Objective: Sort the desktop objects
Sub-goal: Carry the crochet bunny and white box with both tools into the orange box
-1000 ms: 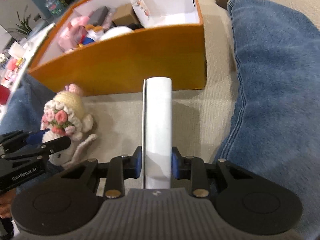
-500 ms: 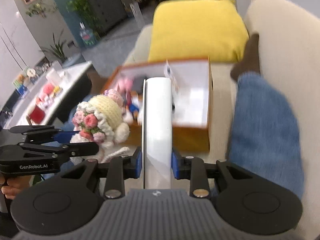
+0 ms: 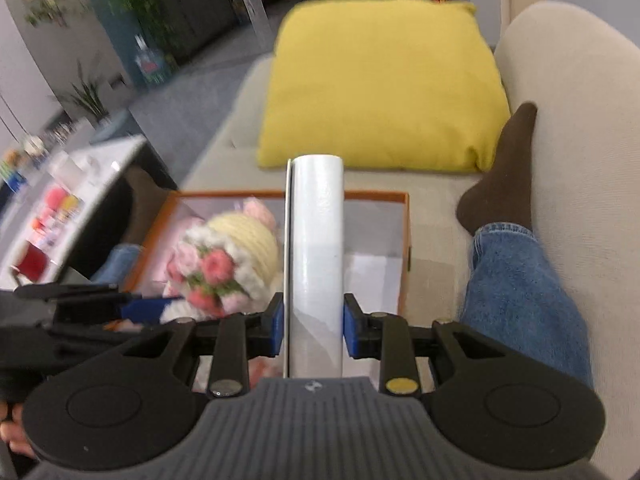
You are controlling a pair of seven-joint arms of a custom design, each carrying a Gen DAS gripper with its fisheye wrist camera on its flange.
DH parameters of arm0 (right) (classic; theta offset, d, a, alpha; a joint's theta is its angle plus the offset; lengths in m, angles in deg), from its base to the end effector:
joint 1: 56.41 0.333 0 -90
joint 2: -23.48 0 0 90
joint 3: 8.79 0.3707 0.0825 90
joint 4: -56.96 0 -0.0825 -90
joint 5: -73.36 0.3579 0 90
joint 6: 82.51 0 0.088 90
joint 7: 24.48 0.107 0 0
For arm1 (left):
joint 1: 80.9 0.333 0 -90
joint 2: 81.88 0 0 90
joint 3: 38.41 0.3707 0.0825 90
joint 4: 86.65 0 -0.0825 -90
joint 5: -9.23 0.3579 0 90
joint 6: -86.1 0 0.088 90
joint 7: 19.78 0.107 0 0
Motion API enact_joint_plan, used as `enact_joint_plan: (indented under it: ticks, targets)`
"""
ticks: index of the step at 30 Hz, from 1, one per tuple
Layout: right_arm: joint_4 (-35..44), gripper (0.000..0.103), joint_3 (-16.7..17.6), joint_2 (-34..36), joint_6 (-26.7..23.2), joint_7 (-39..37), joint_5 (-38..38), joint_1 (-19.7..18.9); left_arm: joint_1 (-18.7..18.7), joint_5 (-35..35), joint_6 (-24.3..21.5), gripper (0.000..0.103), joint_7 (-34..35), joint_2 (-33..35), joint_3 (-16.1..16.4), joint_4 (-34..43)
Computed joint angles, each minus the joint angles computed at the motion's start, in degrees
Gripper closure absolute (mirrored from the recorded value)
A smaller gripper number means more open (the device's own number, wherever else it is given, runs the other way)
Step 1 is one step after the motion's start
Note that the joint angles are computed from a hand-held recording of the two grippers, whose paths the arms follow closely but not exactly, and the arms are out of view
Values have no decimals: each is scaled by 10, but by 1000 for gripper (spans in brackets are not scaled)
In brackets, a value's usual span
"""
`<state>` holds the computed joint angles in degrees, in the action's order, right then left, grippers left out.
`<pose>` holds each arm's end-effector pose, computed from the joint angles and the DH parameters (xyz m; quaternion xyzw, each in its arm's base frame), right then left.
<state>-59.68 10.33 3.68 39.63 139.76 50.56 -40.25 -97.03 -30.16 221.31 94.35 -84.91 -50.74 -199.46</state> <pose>0.3589 0.2711 0.6851 -0.4715 0.8246 -0.2032 0.2378 0.4820 -0.2739 0.6072 0.4657 -0.8137 0.3420 0.0633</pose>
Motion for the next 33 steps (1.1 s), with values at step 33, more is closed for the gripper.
enact_joint_plan:
  ticks: [33]
  targets:
    - [225, 72, -90, 223, -304, -111, 53, 97, -20, 48, 119, 52, 17, 32, -31, -57]
